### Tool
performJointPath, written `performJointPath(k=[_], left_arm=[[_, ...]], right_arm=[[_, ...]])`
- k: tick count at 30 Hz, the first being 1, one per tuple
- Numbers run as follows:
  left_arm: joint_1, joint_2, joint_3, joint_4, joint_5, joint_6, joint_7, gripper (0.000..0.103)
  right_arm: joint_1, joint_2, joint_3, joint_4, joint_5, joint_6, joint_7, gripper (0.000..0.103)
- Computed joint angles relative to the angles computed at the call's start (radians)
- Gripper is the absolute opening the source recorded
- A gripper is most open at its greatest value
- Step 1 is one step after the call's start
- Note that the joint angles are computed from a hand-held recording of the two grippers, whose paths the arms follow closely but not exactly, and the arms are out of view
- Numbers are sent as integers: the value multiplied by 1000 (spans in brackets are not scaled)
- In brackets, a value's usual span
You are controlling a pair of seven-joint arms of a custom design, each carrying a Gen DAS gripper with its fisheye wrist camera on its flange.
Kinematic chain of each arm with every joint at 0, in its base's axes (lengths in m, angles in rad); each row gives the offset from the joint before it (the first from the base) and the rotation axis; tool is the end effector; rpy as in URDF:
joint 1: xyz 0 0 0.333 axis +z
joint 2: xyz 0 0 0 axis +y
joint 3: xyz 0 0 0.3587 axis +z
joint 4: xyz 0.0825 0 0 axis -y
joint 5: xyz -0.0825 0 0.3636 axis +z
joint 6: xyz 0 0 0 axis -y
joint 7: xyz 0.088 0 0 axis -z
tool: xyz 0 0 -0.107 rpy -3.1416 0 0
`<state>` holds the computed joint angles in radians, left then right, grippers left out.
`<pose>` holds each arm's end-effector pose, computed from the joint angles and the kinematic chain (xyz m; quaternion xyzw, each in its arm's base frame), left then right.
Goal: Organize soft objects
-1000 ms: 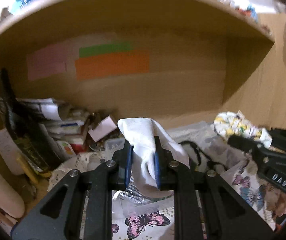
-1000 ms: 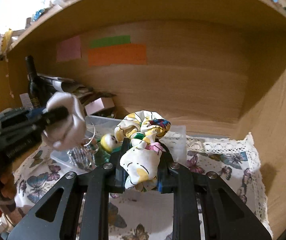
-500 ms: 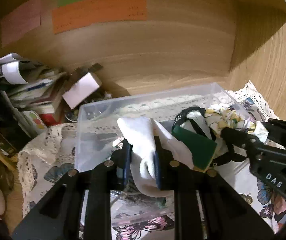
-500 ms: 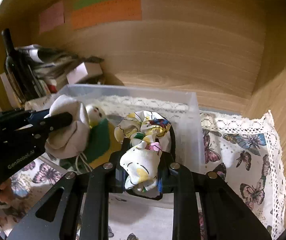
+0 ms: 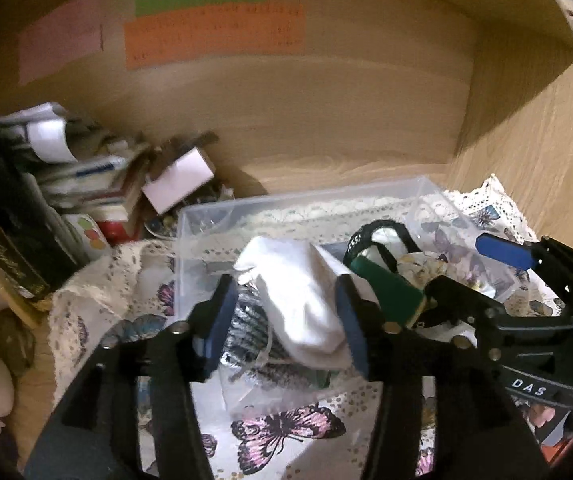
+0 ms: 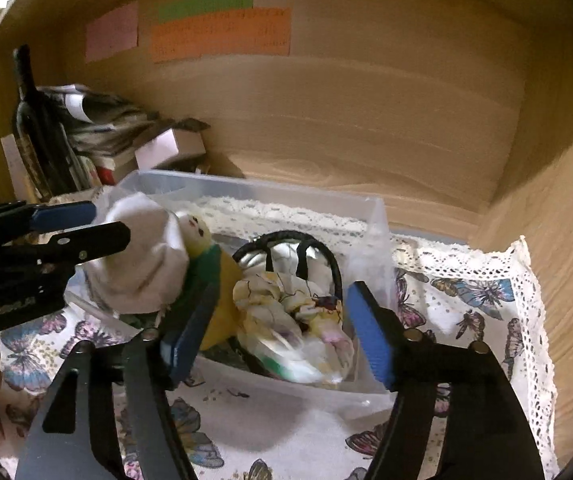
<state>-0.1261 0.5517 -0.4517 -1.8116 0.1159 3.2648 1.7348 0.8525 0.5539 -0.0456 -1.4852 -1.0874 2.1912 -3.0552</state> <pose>0.6193 -0.3406 0.4291 -0.3790 0.7995 -0.4236 0.1945 0.5244 0.5121 0.4300 -0.5526 0.6970 -0.3807 0.2528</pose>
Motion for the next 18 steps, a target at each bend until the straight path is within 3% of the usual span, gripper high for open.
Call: performJointPath(k=[3,8,14,16,18], left_arm=[[18,-36,-8,-56,14,70,-4,61],[42,-101,-4,-150,71,194,-60,70],[146,-166,-61,-246,199,323,-207,85],[149,-188,-47,-273,228,365,-242,91],[139,-215,-19,-309,240,422,-264,96]], right_arm=[[21,-22,-6,-20,-40,-16,36,77],[43,-55,10,-38,-103,-62,78,78],[82,-103,40,-71,-210,-149,156,88],[94,-117,54,-78,-245,-185,181,89],[105,-133,68,-90,-282,-215,207,97]])
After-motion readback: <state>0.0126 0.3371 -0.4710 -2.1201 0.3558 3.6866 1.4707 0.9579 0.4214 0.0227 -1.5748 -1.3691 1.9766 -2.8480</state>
